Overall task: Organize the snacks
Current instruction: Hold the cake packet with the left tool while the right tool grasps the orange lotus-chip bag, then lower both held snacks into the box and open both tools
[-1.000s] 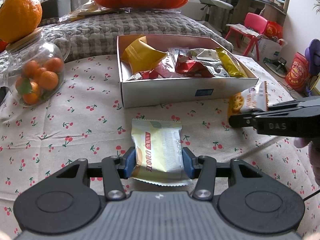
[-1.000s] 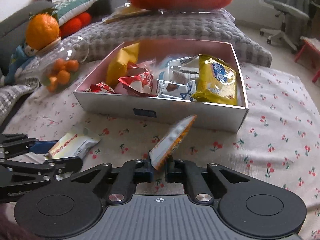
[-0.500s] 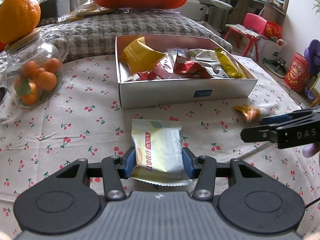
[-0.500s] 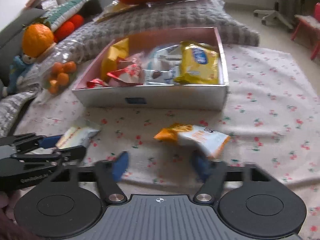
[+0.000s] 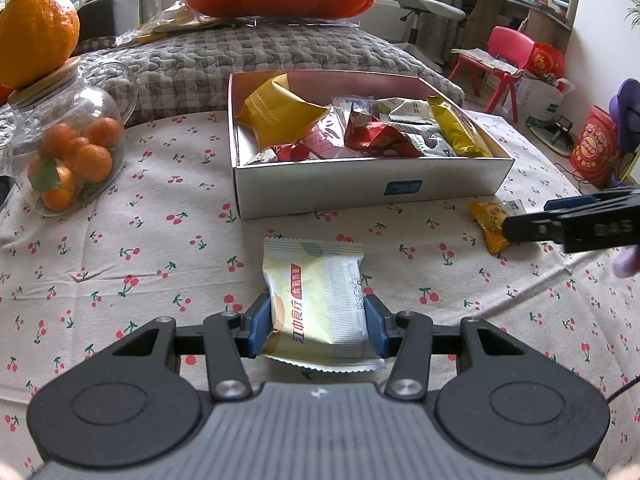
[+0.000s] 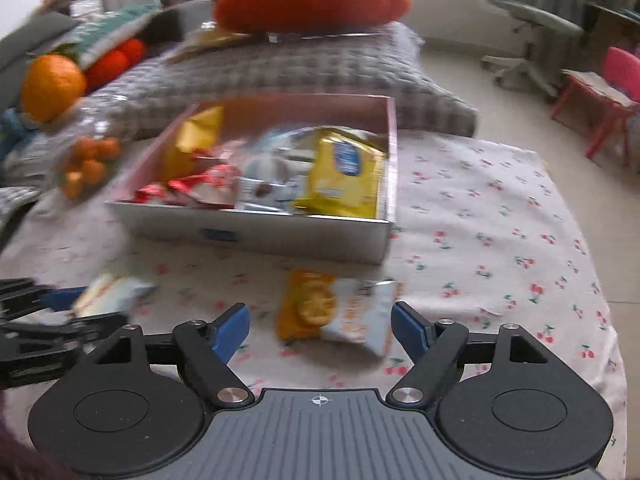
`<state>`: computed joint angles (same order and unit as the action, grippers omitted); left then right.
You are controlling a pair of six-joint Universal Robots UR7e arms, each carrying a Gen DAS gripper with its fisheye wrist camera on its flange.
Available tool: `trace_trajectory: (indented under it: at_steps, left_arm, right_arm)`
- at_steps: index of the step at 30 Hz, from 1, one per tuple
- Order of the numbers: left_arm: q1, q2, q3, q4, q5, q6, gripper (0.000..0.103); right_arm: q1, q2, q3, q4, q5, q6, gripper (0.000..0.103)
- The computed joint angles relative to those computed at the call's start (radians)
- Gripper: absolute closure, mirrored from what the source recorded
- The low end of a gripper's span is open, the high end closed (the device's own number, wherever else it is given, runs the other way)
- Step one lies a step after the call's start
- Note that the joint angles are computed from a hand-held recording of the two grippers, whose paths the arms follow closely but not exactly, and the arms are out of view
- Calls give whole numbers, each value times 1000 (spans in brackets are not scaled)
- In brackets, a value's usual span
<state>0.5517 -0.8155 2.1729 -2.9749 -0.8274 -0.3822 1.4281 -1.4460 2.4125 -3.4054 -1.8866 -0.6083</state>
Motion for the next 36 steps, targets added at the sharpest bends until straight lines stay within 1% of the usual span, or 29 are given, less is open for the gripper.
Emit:
trace_trajectory:
  at_steps: [4,7,8,9,11,12,13,15,16,18,19,21,24,29,32,36]
  left_arm:
    - [0,1,-1,2,-3,-1,58]
    - [-2,4,-2,2,0,4,58]
    - [-1,4,-3,-1,0,5,58]
    - [1,4,-4,-1,-1,4,58]
    - [2,5,-4,-4,-2,5,59]
    - [1,6,-4,-6,-1,7,59]
    - [1,8,-4,-9,0,9,59]
    - [-1,9,-2,-13,3,9,59]
    - [-2,8,-1,-14,3,9,60]
    - [-3,6,2,-19,1,8,60]
    - [-3,4,2,-21,-3,9,60]
    - [-4,-2,5,-25,-12,9,60]
    - [-7,-7,8,-30,-18,8,60]
    - [-17,-18,10,-55,-18,4,60]
    - [-23,-21,8,-84,-12,6,60]
    - [-19,-19,-19,-84,-8,24,60]
  right_arm:
    - [-3,67,-22,-50,-33,-14,16]
    - [0,105,-31,-68,-58,-17,16]
    - [2,124,-30,-101,-61,-29,16]
    - [1,134,-25,-135,-55,-43,16]
    - [3,142,-29,-145,-55,-43,18]
    - [1,143,-28,-151,-51,-41,22]
    - [-2,143,-24,-160,-43,-43,32]
    - [-5,136,-20,-161,-29,-47,36]
    - [-4,134,-20,-158,-29,-47,37]
    - [-6,126,-15,-153,-19,-46,48]
    - [-7,115,-13,-143,-11,-36,49]
    - [-13,86,-17,-85,9,1,50]
    - [-20,56,-17,-38,30,41,52]
    - [-28,-6,-15,37,87,109,52]
    - [-25,-38,-13,62,124,123,52]
    - [-14,-60,-24,74,162,157,52]
